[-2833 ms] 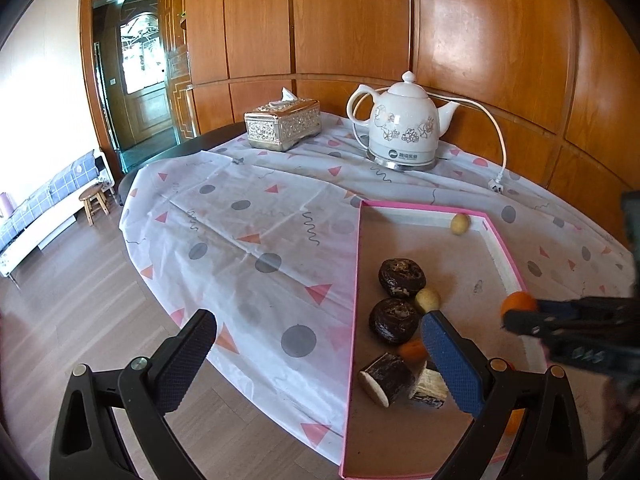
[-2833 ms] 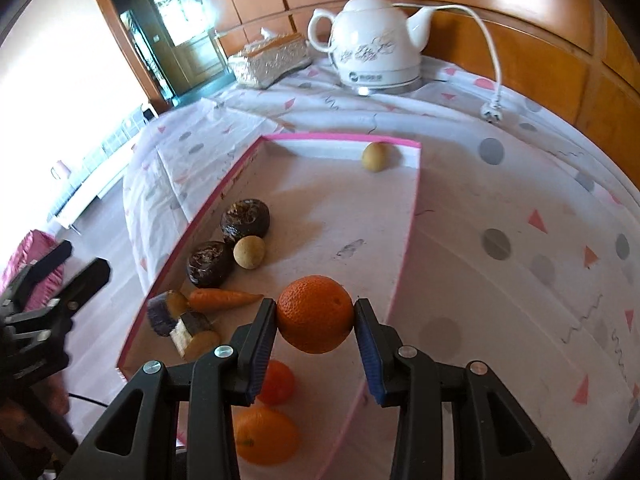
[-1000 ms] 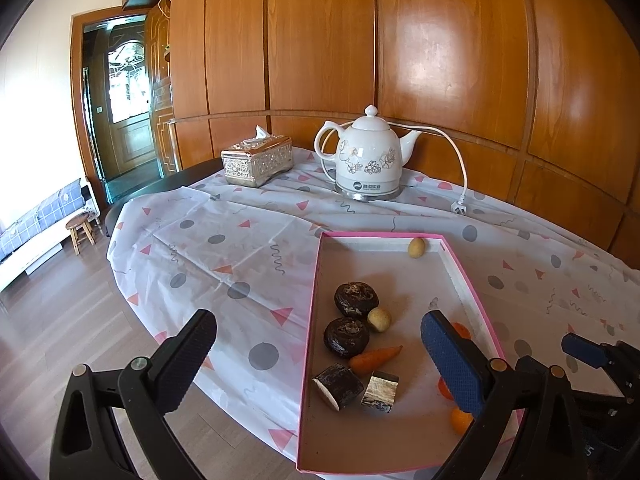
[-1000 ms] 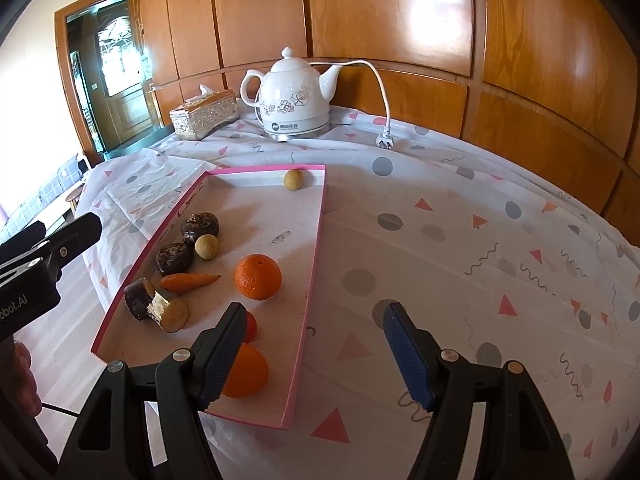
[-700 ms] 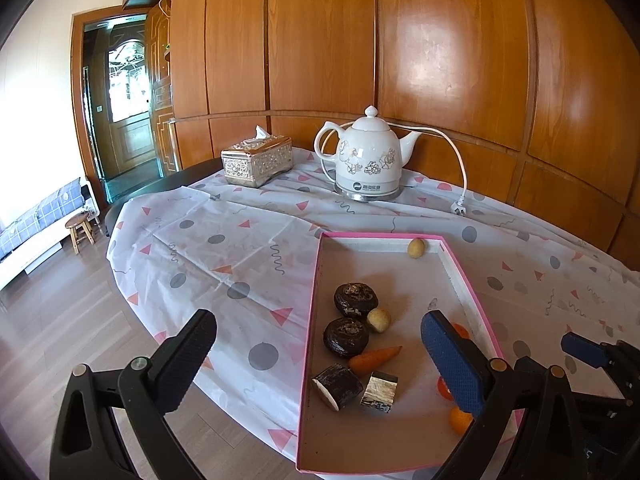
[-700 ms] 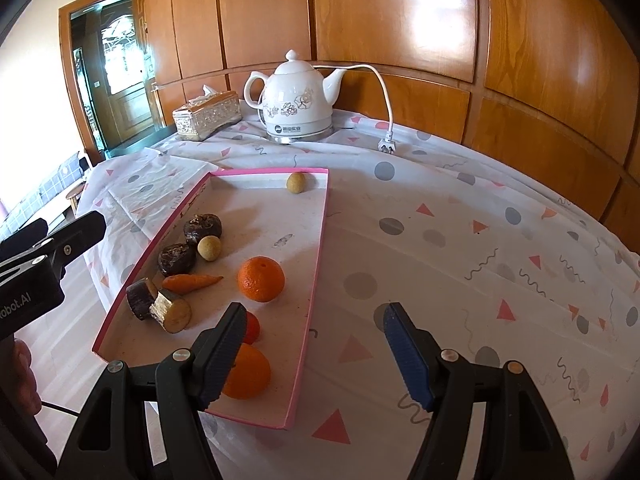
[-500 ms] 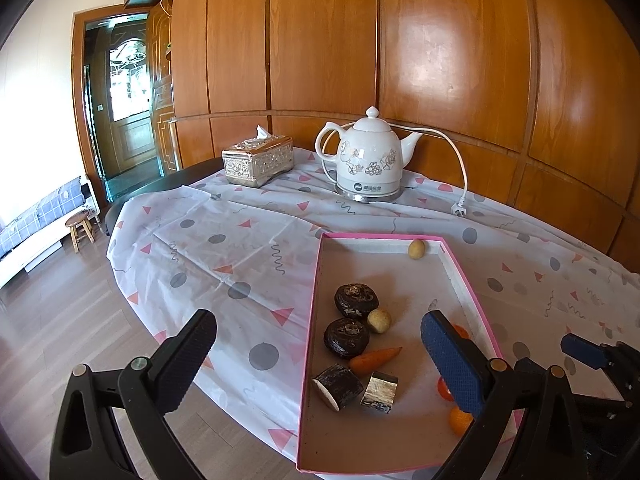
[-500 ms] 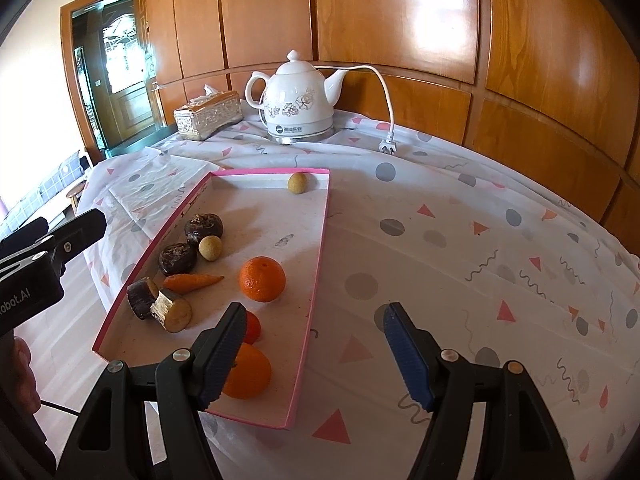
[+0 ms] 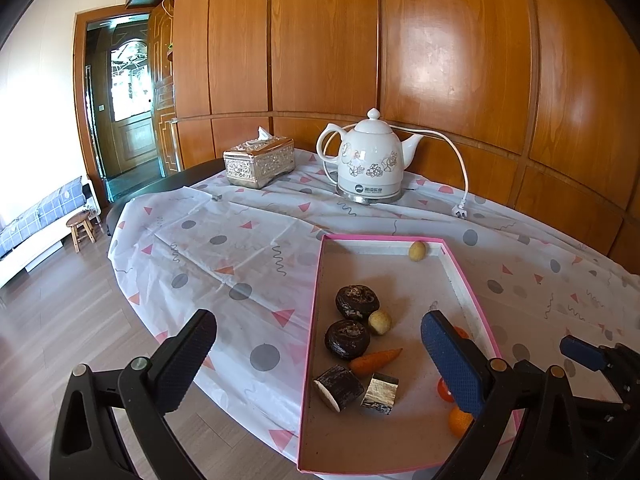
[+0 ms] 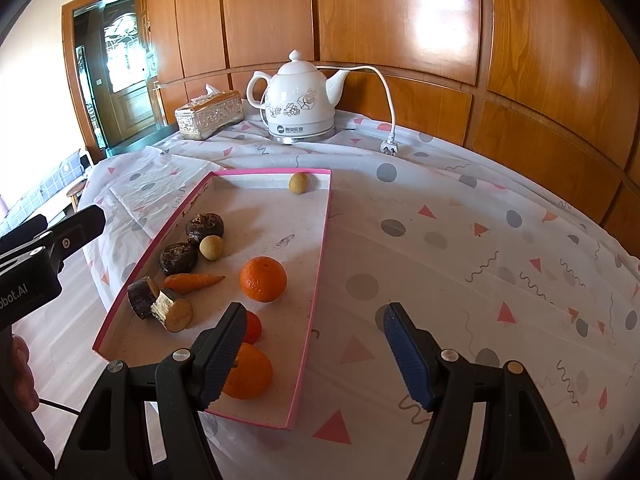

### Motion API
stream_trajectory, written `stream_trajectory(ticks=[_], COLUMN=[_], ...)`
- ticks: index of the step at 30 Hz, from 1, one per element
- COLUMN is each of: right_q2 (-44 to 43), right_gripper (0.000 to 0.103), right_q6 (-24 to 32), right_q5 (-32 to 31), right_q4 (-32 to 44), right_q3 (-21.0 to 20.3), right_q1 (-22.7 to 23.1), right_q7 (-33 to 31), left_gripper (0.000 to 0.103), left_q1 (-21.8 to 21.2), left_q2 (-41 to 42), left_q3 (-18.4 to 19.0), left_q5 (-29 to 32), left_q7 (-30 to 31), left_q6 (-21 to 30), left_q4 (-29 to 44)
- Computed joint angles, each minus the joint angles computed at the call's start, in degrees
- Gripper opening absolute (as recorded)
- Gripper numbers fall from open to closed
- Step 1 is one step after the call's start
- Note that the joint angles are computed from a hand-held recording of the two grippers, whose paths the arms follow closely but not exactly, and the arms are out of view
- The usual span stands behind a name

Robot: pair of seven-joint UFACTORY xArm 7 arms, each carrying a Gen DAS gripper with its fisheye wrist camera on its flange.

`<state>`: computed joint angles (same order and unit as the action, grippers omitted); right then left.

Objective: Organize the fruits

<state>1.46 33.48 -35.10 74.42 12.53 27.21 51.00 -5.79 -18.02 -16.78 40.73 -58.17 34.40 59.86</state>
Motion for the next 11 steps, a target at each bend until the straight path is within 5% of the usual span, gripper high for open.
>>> stream_trajectory(ticks=[11], right_q2=[-0.3], right_gripper=[0.072], right_q6=[-0.8], right_q5=[0.4], right_q4=[-0.6], right_q3=[-0.3], right_q1=[-0.3], right_q7=[-0.6], left_gripper=[0.102], left_q1=[-0.3], left_q2=[0.0], left_q3=[0.5], left_q5=[-0.7], left_q7=[0.4], left_q6=[-0.1], left_q4=[0.0])
